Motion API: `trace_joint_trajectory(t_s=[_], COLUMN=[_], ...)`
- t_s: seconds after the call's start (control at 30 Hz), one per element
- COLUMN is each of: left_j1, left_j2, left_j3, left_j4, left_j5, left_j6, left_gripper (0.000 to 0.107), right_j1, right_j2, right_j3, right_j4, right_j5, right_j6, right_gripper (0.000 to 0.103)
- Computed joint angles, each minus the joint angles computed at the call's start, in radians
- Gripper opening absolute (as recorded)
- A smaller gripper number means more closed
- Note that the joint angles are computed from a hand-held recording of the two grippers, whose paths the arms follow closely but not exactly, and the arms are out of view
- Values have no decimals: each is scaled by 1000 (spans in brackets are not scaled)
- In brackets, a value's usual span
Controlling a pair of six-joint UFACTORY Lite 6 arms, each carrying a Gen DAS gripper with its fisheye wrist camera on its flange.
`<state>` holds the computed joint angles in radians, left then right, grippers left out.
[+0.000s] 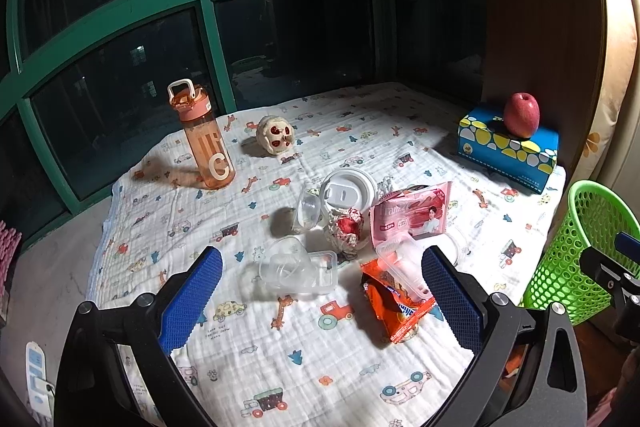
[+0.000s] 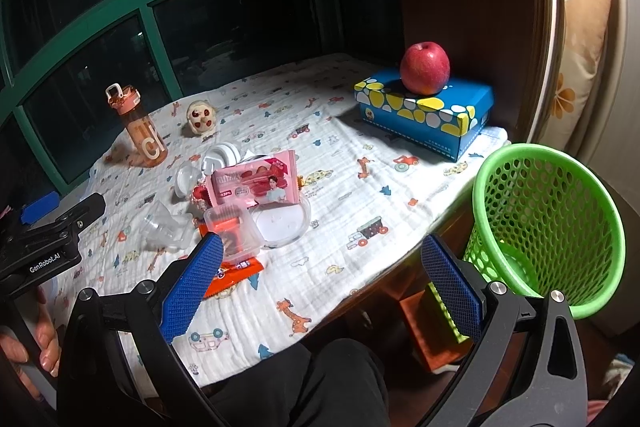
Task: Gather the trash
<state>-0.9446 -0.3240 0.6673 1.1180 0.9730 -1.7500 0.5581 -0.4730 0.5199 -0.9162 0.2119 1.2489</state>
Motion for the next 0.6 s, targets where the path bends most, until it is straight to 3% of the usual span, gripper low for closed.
trace_joint_trajectory(t_s=[0.6], left_j1=[2], left_j2=[3], left_j3=[-14], left_j4=[14], left_j5=[-1], left_j6=[-21], left_gripper=[97], right_j1=[8], right_j2=[22], right_j3=[12], right_j4=[-52], right_j5=[0], right_j6=[55], right_gripper=[98])
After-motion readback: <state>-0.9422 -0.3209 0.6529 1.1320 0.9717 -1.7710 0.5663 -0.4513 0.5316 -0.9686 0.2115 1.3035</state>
